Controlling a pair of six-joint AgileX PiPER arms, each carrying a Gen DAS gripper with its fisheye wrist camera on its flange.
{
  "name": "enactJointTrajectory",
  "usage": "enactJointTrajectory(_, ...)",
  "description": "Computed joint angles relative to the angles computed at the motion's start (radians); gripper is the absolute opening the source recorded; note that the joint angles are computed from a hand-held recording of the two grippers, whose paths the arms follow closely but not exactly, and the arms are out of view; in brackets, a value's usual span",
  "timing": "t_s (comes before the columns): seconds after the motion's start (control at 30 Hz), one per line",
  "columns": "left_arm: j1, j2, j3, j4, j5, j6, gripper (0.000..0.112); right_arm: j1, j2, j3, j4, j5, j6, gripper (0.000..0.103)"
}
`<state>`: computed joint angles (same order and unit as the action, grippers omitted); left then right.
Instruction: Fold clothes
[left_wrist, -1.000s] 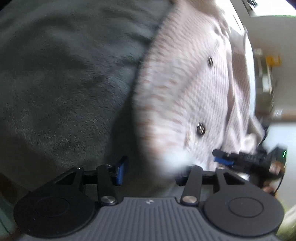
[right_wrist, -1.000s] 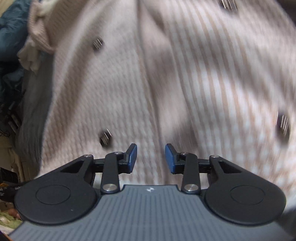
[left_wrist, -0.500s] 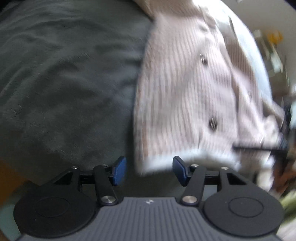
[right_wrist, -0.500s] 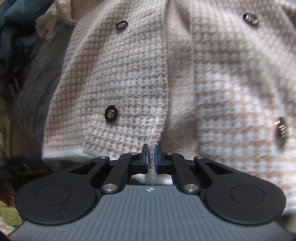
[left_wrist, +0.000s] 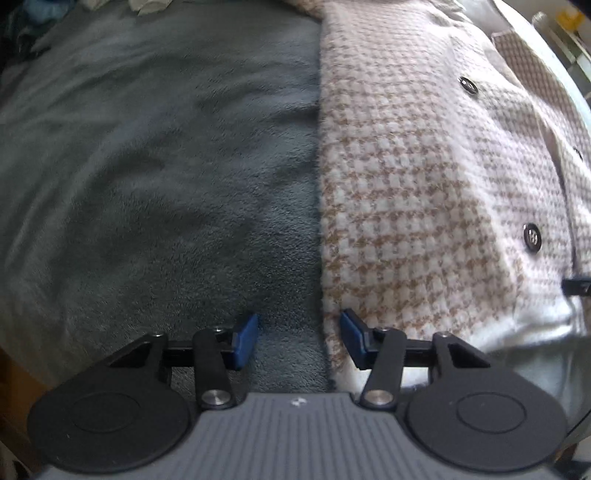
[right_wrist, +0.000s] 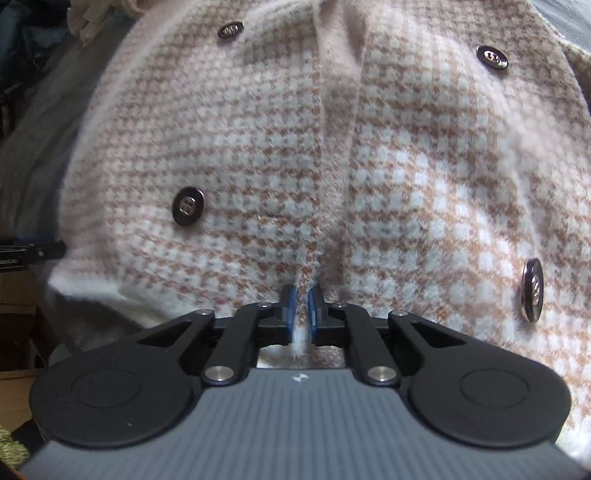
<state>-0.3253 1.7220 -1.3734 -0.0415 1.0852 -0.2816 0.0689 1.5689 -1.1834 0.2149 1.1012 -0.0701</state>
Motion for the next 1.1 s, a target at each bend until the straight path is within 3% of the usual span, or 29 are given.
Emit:
enactJointTrajectory(0.1, -0.014, -0.011, -0.045, 0.067, 0.061, -0.005, 0.049, 0.005, -0.001, -0.06, -0.029, 0.07, 0.027, 0.02)
enactJointTrajectory(0.17, -0.013, -0.028, -0.073, 0.102, 0.079, 0.004, 0.049, 0.029, -0.047, -0.096, -0.11, 0.098, 0.076, 0.021)
enactJointTrajectory(0.27, -0.009, -0.032, -0.12, 0.113, 0.038, 0.049, 0.052, -0.012, -0.102, -0.155, -0.054, 0.081, 0.053, 0.022)
enactJointTrajectory(0.33, -0.006, 0.005, -0.149, 0.056, -0.036, 0.095, 0.053, -0.057, -0.067, -0.202, 0.09, 0.049, -0.035, 0.022)
enactJointTrajectory(0.47, -0.027, 0.146, -0.25, -0.007, -0.142, 0.207, 0.052, 0.051, 0.098, -0.25, 0.261, -0.154, -0.247, 0.022)
enactJointTrajectory(0.57, -0.061, 0.225, -0.268, 0.07, -0.16, 0.195, 0.054, 0.154, 0.231, -0.303, 0.183, -0.248, -0.316, 0.02)
enactJointTrajectory(0.67, -0.04, 0.21, -0.238, 0.03, -0.185, 0.261, 0.055, 0.169, 0.261, -0.249, -0.007, -0.218, -0.266, 0.018)
enactJointTrajectory(0.73, -0.029, 0.214, -0.276, 0.003, -0.156, 0.312, 0.054, 0.138, 0.235, -0.284, -0.038, -0.117, -0.244, 0.017)
enactJointTrajectory(0.8, -0.009, 0.244, -0.313, -0.043, -0.186, 0.367, 0.054, 0.149, 0.24, -0.385, -0.121, -0.036, -0.178, 0.017)
enactJointTrajectory(0.9, 0.009, 0.287, -0.391, -0.112, -0.215, 0.438, 0.055, 0.146, 0.291, -0.522, -0.101, -0.095, -0.168, 0.017)
enactJointTrajectory(0.97, -0.002, 0.354, -0.497, -0.105, -0.175, 0.453, 0.055, 0.161, 0.375, -0.607, -0.112, -0.158, -0.221, 0.018)
enactJointTrajectory(1.1, 0.007, 0.426, -0.57, -0.098, -0.121, 0.543, 0.059, 0.121, 0.486, -0.654, -0.212, -0.104, -0.252, 0.017)
